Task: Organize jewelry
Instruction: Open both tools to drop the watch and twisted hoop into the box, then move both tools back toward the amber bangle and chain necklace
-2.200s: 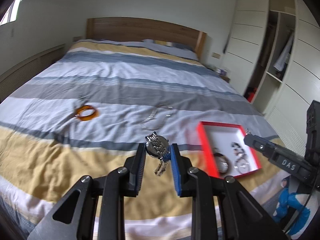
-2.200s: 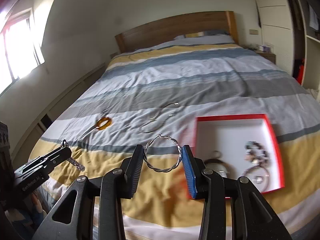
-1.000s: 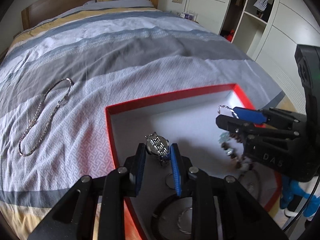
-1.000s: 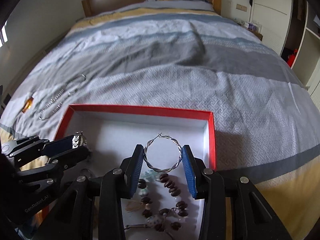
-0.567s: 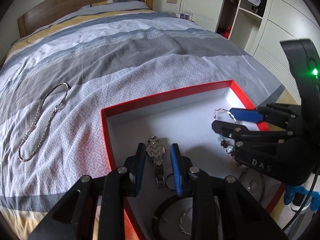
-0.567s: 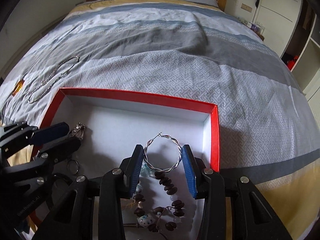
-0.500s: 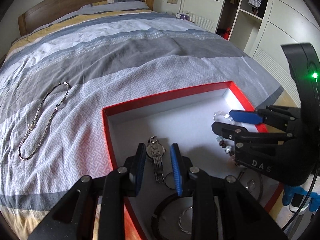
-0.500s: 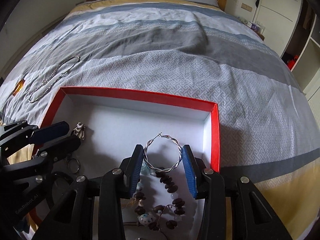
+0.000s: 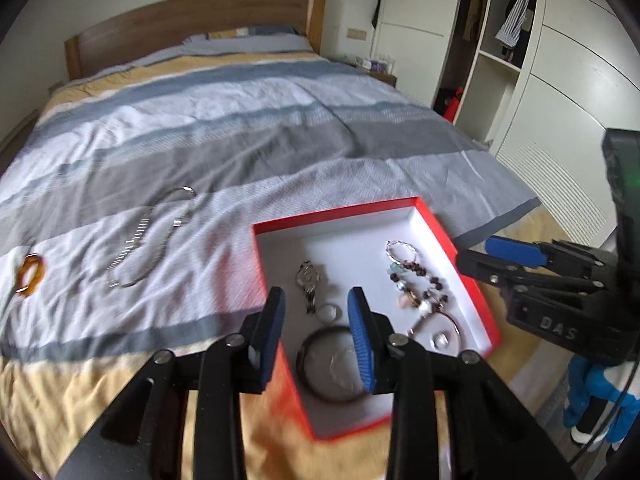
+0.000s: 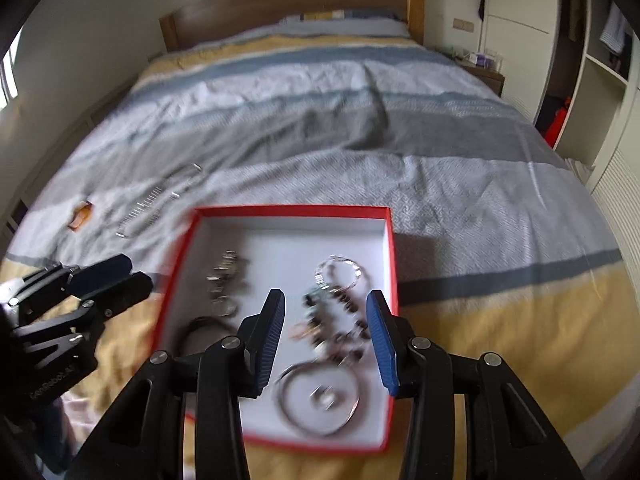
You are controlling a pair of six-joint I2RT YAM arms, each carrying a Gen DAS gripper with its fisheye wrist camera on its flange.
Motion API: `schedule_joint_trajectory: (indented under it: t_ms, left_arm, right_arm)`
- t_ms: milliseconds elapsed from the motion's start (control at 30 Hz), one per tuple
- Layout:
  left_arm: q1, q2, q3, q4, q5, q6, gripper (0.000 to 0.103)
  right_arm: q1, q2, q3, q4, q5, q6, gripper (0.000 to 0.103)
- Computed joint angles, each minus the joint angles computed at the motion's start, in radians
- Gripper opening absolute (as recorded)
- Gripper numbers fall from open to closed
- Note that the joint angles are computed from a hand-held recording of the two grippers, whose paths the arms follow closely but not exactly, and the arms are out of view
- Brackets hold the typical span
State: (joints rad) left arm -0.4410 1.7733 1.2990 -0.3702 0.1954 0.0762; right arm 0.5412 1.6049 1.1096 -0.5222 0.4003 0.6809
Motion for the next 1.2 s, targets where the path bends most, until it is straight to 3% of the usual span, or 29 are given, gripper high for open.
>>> schedule_joint_trajectory:
  t_ms: [100, 367, 567, 867, 1200]
  left_arm:
    - [0.007, -0.148, -0.108, -0.01, -0.05, 0.01, 0.042]
    - [0.057, -0.513, -0.309, -0.092, -0.136, 0.051, 0.043]
    - [0.134, -0.7, -0.399, -0.161, -0.119, 0.091, 0.045]
    - [0.376, -0.939, -0.466, -0.281, 0.067, 0.189, 0.046]
    - [0.73, -1.057, -0.485, -0.401, 0.336, 0.342, 0.046]
  right_arm:
    - [0.11, -0.064, 0.003, -0.067, 0.065, 0.095, 0.048]
    - [0.399, -0.113, 0.049, -0.24, 0.219, 0.366, 0.051]
    - [0.564, -0.087, 0.071, -0.317, 0.286, 0.573, 0.051]
    - [0.735, 0.026, 0.254, -0.527, 0.378, 0.771, 0.051]
    - [0.827, 0.168, 0.442, -0.631, 0.418, 0.808, 0.053]
